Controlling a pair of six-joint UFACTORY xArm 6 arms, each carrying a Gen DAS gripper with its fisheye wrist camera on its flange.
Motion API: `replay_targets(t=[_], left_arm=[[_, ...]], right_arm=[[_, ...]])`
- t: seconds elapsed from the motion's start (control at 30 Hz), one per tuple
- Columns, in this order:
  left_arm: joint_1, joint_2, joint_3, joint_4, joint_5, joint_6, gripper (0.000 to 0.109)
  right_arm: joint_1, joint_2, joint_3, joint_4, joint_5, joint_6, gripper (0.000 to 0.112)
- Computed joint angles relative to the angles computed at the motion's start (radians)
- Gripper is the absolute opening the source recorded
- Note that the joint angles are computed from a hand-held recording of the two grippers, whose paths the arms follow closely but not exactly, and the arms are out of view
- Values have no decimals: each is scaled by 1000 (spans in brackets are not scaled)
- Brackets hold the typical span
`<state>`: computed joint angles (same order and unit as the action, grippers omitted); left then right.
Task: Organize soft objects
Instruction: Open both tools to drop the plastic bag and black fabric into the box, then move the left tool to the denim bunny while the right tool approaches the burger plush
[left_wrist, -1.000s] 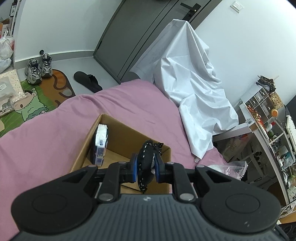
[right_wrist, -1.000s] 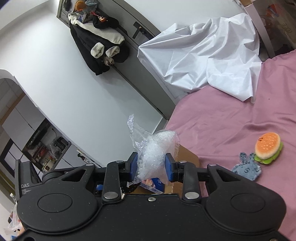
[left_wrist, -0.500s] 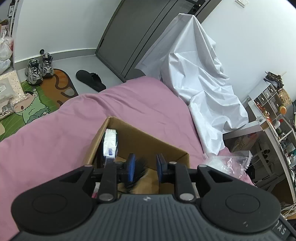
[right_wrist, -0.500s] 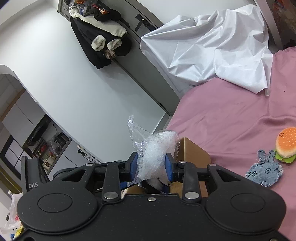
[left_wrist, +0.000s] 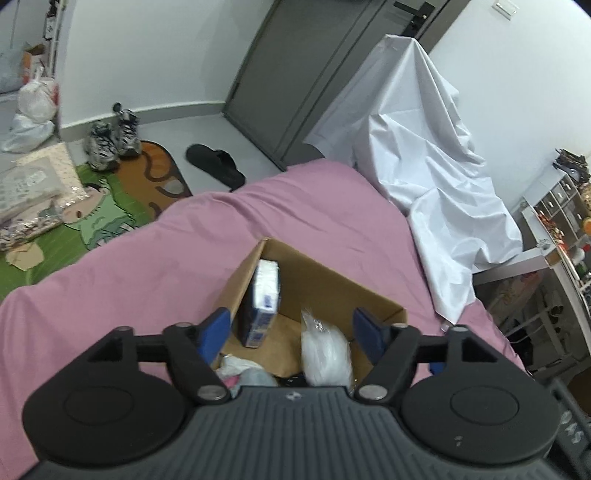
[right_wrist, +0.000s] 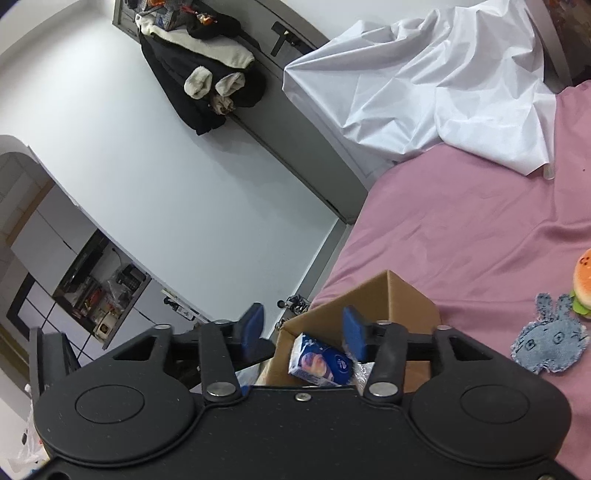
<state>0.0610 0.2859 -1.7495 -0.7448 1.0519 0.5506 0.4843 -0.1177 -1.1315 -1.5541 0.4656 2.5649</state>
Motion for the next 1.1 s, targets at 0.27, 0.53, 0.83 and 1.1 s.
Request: replay_targets(t=[0.27,0.53,0.83,1.1], left_arm=[[-5,-87,83,42,-79,-1,83],[-14,-180,161,43,-111,13,88],[-30,-280,250,78,-142,13,93],[-70,-356,343,159,-166,-15,94]], right_arm=[[38,-98,49,178,72,-214,83],[74,-209,100,312,164,-407,96],[106,-337,181,465,272,-565,103],[46,-486,353,429,207,-426,103]])
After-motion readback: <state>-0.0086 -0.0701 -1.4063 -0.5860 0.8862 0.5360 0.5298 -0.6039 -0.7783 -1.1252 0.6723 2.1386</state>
